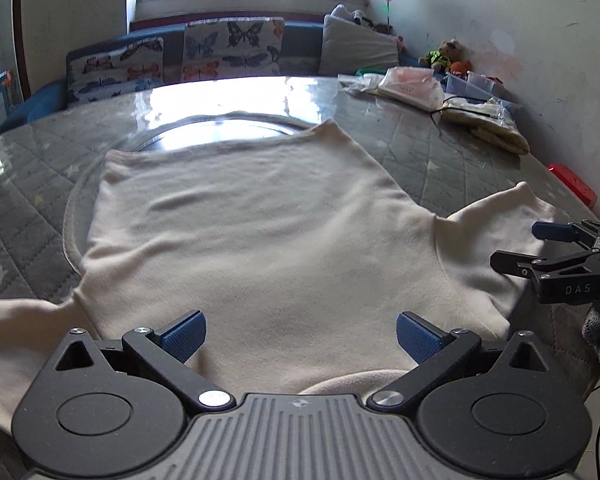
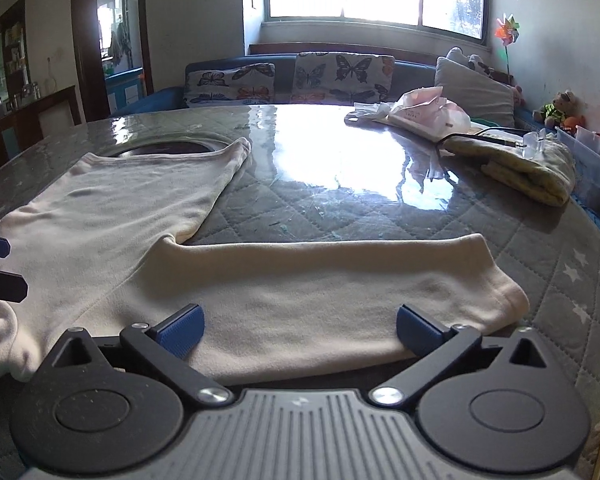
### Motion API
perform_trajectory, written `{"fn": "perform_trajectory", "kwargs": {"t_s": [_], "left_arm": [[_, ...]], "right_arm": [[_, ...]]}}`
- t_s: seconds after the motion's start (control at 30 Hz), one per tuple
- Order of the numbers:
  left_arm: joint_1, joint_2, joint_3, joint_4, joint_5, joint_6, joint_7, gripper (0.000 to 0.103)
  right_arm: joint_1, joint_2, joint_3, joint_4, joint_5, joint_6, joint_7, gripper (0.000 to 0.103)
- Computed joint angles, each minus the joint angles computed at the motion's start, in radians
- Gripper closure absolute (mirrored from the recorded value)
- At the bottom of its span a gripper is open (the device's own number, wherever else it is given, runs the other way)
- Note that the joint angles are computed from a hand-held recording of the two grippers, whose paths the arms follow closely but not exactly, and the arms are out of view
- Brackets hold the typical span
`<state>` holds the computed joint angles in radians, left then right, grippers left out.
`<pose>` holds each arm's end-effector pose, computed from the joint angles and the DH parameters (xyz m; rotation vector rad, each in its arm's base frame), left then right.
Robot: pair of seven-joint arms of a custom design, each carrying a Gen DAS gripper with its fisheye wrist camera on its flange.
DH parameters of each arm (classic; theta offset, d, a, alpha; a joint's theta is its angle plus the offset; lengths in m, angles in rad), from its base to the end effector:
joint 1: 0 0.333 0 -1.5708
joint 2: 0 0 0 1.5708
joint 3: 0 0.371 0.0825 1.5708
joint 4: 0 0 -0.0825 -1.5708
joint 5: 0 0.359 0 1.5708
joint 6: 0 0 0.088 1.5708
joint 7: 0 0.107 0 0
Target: Fold clothes
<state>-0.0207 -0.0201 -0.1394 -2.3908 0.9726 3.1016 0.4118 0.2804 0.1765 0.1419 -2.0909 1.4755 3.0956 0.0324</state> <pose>0.4777 -0.1475 0.4589 -1.8514 1.7814 -0.7991 0.5504 0.1522 0.4505 -1.9997 1.1959 -0.5514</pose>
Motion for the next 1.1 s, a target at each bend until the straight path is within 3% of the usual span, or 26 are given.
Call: {"fn": "perform_trajectory", "kwargs": {"t_s": [0.03, 0.47, 0.6, 0.7, 0.87, 1.1], "left_arm": [[-0.007, 0.003, 0.000, -0.003, -0.055, -0.006, 0.041, 0.000], [-0.050, 0.010, -0.018, 0.036, -0.129, -0.147, 0.119, 0.000], [-0.062, 0.014, -0.019, 0.048, -0.154, -0.183, 0.142, 0.000], [-0.067, 0.016, -0.019, 0.054, -0.159, -0.198, 0.146, 0.000], [-0.070, 0.016, -0.017, 0.054, -0.165, -0.201, 0.154, 0.000], [-0.074, 0.018, -0.018, 0.060, -0.165, -0.213, 0.144, 0.000]], "right_arm": [[0.000, 0.000, -0.002, -0.001, -0.010, -0.003, 0.010, 0.000], [-0.012, -0.003, 0.007, -0.004, -0.047, -0.010, 0.068, 0.000], [-0.017, -0.011, 0.003, 0.009, 0.031, -0.008, 0.035, 0.001], [-0.006, -0.007, -0.016, 0.045, 0.156, 0.043, -0.056, 0.005], [0.003, 0.005, -0.051, 0.052, 0.100, 0.086, 0.049, 0.008], [-0.023, 0.021, -0.029, 0.043, 0.071, 0.120, 0.094, 0.007]]}}
